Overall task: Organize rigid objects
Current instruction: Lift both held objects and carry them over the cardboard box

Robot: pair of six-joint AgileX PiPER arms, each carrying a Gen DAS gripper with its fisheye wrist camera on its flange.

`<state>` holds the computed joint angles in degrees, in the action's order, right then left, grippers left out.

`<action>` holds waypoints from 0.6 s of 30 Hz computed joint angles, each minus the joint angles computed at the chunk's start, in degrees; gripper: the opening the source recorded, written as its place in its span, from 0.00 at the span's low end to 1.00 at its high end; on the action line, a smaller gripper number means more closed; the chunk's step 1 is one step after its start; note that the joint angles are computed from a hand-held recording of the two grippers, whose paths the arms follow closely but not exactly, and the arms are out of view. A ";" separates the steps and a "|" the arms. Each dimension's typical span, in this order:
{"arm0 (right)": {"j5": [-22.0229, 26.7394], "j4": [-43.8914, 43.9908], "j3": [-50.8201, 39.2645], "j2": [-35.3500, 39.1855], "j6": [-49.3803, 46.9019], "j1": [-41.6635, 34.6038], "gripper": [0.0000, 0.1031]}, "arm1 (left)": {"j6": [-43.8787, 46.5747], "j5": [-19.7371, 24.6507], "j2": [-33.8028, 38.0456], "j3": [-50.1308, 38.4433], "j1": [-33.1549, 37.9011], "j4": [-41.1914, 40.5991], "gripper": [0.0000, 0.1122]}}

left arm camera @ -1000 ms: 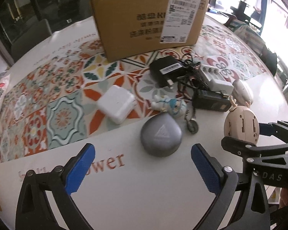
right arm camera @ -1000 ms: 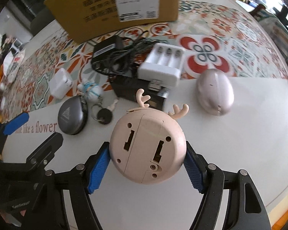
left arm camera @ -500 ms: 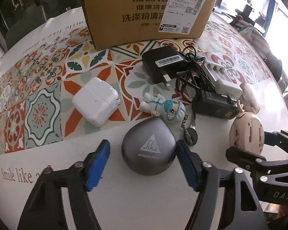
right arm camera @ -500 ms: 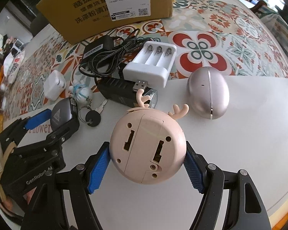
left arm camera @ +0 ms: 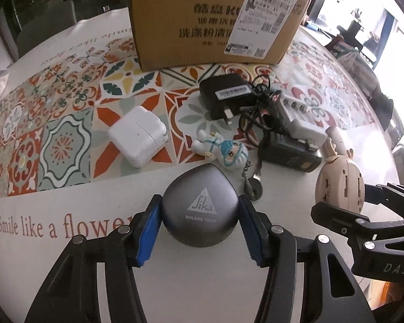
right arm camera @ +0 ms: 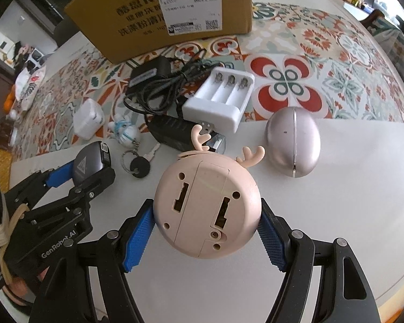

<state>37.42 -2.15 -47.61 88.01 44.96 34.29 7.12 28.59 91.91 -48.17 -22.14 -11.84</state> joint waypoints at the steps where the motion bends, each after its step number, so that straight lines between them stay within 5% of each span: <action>1: 0.46 -0.04 -0.24 -0.50 -0.42 -0.07 0.70 | -0.78 0.39 -0.52 -0.21 -0.15 0.40 0.49; 18: 7.73 -4.82 -9.74 -8.87 -6.06 -2.93 0.70 | -18.42 7.86 -10.63 -9.75 -3.95 13.81 0.49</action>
<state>45.16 -6.97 -57.35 79.15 38.91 31.36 -11.30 36.45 81.28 -57.92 -26.09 1.98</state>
